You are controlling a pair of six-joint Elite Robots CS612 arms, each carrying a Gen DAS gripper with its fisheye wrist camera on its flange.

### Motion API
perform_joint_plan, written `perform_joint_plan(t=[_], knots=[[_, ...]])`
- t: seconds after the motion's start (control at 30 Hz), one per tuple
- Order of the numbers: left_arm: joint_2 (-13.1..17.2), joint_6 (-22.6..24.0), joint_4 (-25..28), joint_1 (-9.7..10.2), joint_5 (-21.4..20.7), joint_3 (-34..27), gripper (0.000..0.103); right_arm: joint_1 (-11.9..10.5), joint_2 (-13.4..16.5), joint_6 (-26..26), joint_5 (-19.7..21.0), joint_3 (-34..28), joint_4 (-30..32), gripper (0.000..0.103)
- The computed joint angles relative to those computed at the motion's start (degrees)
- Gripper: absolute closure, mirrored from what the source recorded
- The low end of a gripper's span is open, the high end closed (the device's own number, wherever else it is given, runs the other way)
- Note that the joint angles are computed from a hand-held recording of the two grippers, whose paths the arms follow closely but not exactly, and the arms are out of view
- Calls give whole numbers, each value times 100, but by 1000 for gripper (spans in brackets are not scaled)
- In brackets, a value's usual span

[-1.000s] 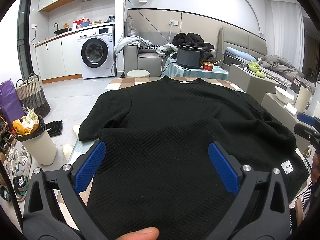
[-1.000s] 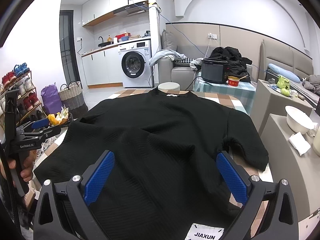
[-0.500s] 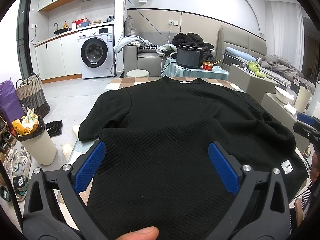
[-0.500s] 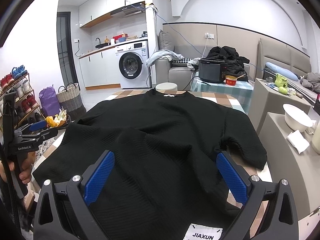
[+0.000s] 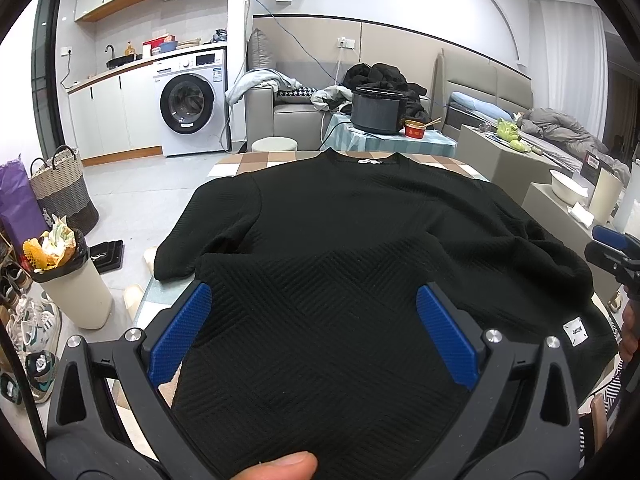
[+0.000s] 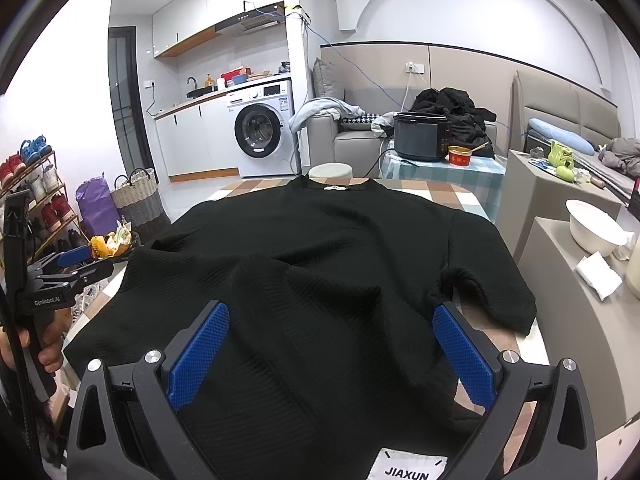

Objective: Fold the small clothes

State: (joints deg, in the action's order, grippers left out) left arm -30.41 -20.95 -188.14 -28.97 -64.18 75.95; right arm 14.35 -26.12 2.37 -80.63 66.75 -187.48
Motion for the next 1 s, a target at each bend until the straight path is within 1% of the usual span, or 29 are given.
perform_joint_plan(t=[0.23,0.33,0.4,0.47,0.57,0.7,0.73,0.77,0.8,0.83,0.87,0.97,1.0], knots=[[2,-49,-21,13,-32,18,1,-22,31,141,-8,-54,51,0],[-5,-88,-35,18,-29,30,1,-45,55,228,46,-112,148,0],[82,-123,-27,79,-123,-48,1,-39,63,252,25,-163,305,0],[91,-172,-7,99,-78,-60,1,-51,87,283,35,-220,384,0],[98,-334,131,148,33,-112,1,-102,134,420,110,-300,381,0],[128,-439,445,216,244,-256,1,-159,167,723,-11,-420,544,0],[144,-453,506,243,271,-300,1,-195,180,790,69,-461,613,0],[148,-485,555,278,257,-325,2,-231,195,845,173,-508,700,5],[151,-544,585,321,210,-345,5,-262,206,877,261,-547,787,8],[157,-637,603,361,134,-365,8,-287,224,896,339,-596,874,14],[160,-744,660,408,40,-390,14,-309,249,932,370,-672,1010,16],[220,-893,840,539,-186,-544,27,-359,314,1075,422,-786,1066,16],[251,-896,902,572,-224,-621,29,-377,334,1158,439,-820,1089,16]])
